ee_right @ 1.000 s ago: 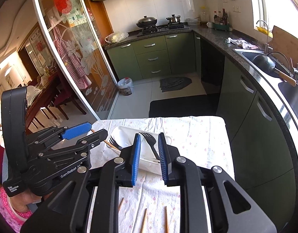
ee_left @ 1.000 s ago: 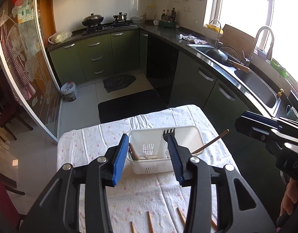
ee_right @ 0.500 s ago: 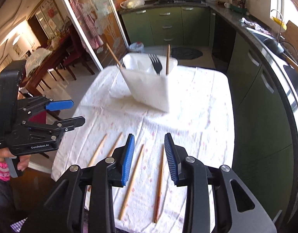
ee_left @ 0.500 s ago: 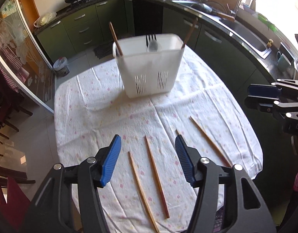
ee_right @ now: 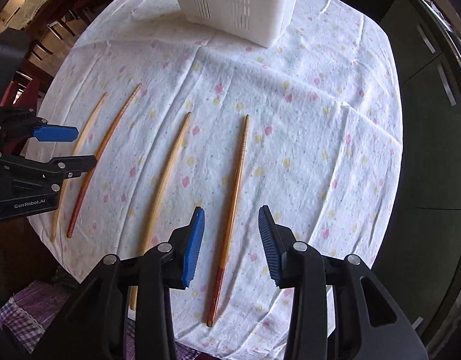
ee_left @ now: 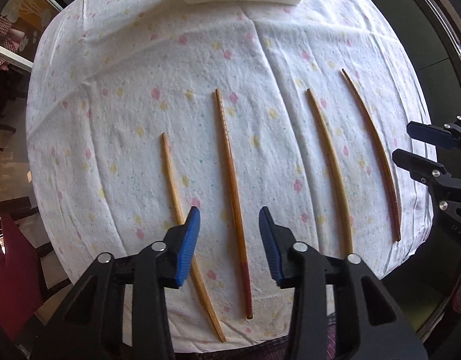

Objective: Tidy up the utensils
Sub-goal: 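Lower both tools to the cloth and grasp one wooden chopstick each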

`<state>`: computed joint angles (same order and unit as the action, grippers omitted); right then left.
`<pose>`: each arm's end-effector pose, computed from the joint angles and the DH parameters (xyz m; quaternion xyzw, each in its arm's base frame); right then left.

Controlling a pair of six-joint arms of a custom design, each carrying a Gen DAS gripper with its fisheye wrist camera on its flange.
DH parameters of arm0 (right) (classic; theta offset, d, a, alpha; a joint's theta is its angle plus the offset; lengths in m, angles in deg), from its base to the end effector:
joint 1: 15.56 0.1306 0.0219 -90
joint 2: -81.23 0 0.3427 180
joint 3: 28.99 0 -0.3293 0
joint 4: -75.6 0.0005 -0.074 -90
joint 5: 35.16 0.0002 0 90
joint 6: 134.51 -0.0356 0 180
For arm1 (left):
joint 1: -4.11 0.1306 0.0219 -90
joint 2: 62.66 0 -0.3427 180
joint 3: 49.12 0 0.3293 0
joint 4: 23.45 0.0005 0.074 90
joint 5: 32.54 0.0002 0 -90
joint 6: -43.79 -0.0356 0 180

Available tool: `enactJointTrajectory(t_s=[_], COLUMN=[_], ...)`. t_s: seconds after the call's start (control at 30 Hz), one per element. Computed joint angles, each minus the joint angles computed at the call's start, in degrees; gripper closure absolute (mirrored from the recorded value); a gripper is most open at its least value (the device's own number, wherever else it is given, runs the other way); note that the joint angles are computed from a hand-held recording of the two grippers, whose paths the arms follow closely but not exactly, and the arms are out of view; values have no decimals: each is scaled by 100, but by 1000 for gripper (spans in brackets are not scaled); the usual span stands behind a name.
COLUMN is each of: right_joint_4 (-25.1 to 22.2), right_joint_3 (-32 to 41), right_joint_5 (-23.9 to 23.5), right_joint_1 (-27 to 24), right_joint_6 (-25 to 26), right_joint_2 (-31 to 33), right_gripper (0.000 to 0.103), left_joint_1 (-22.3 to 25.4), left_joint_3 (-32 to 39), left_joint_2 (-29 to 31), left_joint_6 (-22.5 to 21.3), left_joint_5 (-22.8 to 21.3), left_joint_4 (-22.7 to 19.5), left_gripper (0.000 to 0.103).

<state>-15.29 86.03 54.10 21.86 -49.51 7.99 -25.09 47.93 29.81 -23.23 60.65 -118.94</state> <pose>0.3657 0.2798 0.3973 -0.2790 0.9581 0.0293 0.0576 0.3156 -0.1792 0.3897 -0.0540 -0.9981 0.0215 0.0194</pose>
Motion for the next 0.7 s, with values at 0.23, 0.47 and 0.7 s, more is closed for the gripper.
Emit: enactJointTrajectory(t_s=[0.23,0.47,0.7], right_joint_4=[-76,-104,-260], right_joint_3=[132,96,344], right_joint_5=[61,33,129], right_joint_1=[-114,-192,-68], right_joint_6=[32,118,145], right_joint_2=[158,192,532], right_gripper=[65,65,65], left_joint_1=[10,-20,-62], left_joint_3=[-332,-163,0], left_joint_2=[22,264,452], left_joint_6=[0,-61,-18], left_joint_5=[108,41,-64], left_joint_4=[272,311,358], left_gripper=[81,95,96])
